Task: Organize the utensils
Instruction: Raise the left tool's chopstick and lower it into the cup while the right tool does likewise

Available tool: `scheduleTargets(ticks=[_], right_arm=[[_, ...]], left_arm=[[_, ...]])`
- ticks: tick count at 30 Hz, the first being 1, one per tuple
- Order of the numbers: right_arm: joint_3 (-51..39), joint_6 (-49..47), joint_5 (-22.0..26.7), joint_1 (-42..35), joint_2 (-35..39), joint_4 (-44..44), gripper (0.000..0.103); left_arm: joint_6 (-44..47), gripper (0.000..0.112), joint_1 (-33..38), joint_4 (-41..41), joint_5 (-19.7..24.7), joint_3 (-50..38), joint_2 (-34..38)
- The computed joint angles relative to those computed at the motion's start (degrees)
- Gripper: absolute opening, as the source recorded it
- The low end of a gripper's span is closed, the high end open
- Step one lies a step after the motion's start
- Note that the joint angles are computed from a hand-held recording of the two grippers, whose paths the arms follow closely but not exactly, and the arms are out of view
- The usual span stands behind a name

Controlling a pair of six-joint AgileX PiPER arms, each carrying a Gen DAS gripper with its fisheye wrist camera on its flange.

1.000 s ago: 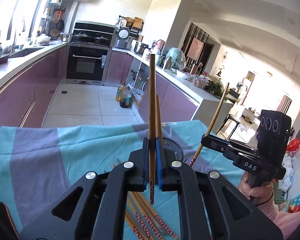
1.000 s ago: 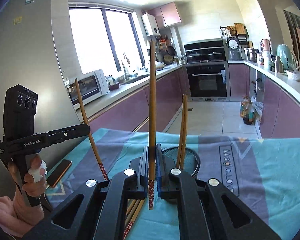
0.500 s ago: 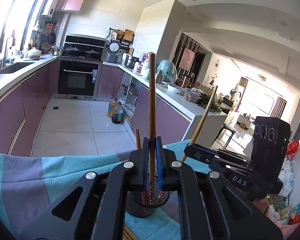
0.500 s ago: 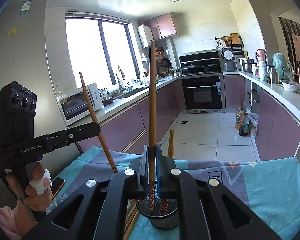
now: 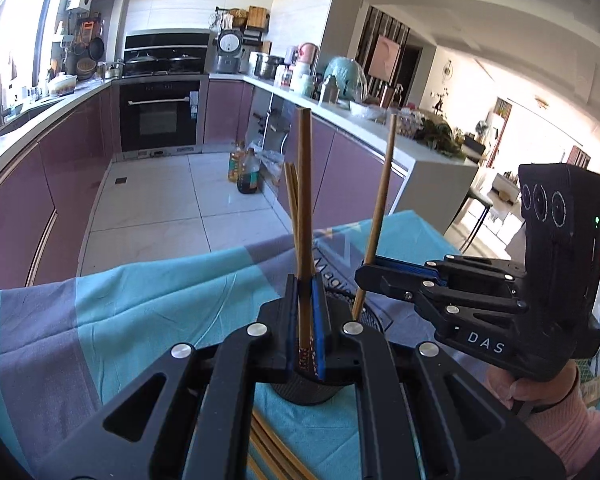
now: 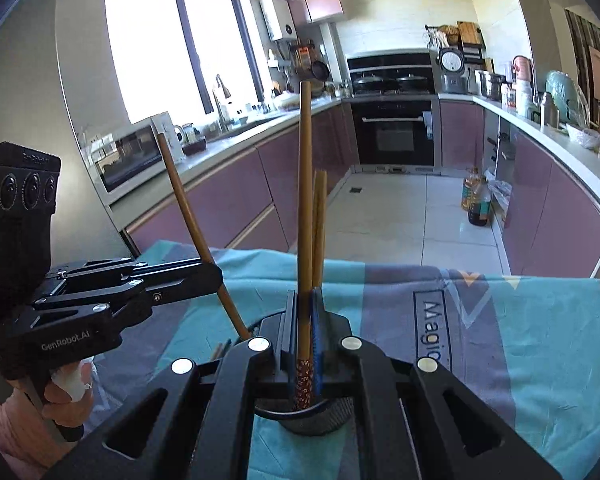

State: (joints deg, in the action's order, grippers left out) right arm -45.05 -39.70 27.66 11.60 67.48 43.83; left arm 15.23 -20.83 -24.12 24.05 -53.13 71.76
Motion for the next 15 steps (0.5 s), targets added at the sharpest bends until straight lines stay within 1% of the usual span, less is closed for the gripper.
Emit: scheduleTargets(ticks=[1,2,3,6,9,15], right_arm=[[-0.12,0.55,0.22,0.04,0.39,-0.63,0.006],[-0.37,1.46,0.45,0.19,1.13,-1.64,0.006],[-0.44,2.40,0.48,0.41,1.42,-2.56,0.006],[-1.04,3.47,0.90,0.22,3.08,-3.42,0.006],[-1.34,4.33,0.50,0.33,4.26,-3.89,0.006],[-1.70,3.59,0.26,-0.05,5.59,-2.37,0.007]], left_arm=[[-1.06,0.008,-0.60,1.27,0.23,-0.16,0.49],[0.17,0.008,-0.24,0.37,0.31,-0.31,1.18],[-0.49,0.008,-0.63,0.99,0.40,-0.42,1.57],[-2.14,0.008,-0.72,2.63,1.97,-2.37,3.65],[1.28,0.008,1.13,-0.89,3.34,-4.27,5.85],[1.88,0.008,2.65,-2.39,4.58,-6.66,9.08]])
